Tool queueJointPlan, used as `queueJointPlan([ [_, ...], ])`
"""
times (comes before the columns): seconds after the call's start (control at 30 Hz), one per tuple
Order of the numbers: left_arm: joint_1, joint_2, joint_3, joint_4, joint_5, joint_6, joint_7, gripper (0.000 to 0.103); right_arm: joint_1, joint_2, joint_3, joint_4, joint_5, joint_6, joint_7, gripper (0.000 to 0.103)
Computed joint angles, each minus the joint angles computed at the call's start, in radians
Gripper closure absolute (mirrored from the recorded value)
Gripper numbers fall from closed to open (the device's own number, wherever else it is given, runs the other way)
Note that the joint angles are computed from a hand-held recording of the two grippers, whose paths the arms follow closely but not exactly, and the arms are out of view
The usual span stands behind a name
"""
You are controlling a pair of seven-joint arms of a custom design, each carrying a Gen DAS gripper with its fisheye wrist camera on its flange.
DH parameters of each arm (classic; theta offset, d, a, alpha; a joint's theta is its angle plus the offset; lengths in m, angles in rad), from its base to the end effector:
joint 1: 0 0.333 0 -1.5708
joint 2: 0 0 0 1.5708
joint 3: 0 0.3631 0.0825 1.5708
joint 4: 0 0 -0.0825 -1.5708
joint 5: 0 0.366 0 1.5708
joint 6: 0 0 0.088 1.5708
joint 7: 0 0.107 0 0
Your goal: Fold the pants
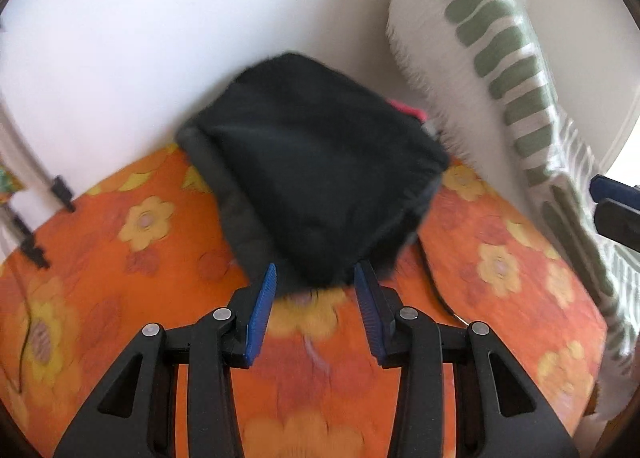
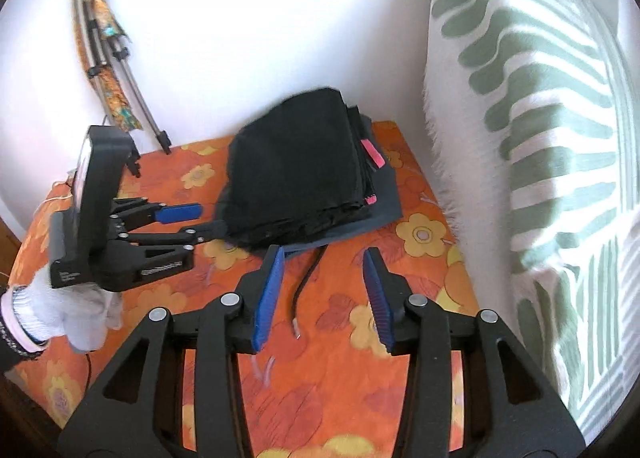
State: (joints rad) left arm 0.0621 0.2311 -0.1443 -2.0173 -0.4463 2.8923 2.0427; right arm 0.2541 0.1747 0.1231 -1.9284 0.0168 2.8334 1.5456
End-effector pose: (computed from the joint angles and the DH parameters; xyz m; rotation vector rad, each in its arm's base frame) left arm 0.6314 -0.0197 0.4657 -1.7446 2.0114 -0.7984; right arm 0.5958 0.2290 0.5413 -2.0492 1.3906 -0.5105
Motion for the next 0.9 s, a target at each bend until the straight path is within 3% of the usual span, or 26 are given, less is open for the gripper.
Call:
queueJointPlan([
  [0.17,0.019,-0.175,-0.027,-0.140,-0.163,0.024,0.124,0.064,0.060,-0.135,-0.034,-0.124,-0.174,0.048,0.193,0.046],
  [0.33,-0.040,-0.335,0.034,-0.241,-0.339,0.009,0.255,0.047,0.069,-0.251,-0.015,-0.217,-0.379,0.067,0.387,0.034],
  [0.47,-0.102,-0.449,0.091,-0.318,-0.415,-0.008,0.303,0.039,0.059,-0.332,0.014,-0.289,-0.458,0.092,0.506,0.027],
  [0.53,-0.134,-0.501,0.117,-0.357,-0.456,-0.008,0.327,0.035,0.027,-0.364,0.048,-0.316,-0.537,0.099,0.593,0.025],
  [0.63,-0.168,-0.580,0.147,-0.419,-0.491,-0.017,0.347,0.027,-0.008,-0.405,0.089,-0.346,-0.640,0.095,0.701,0.024],
  [0.73,-0.193,-0.646,0.163,-0.479,-0.505,0.002,0.353,0.027,-0.006,-0.438,0.096,-0.384,-0.660,0.106,0.752,0.016],
  [0.9,-0.216,-0.725,0.167,-0.564,-0.478,0.057,0.320,0.027,-0.053,-0.477,0.157,-0.413,-0.771,0.095,0.866,0.011],
])
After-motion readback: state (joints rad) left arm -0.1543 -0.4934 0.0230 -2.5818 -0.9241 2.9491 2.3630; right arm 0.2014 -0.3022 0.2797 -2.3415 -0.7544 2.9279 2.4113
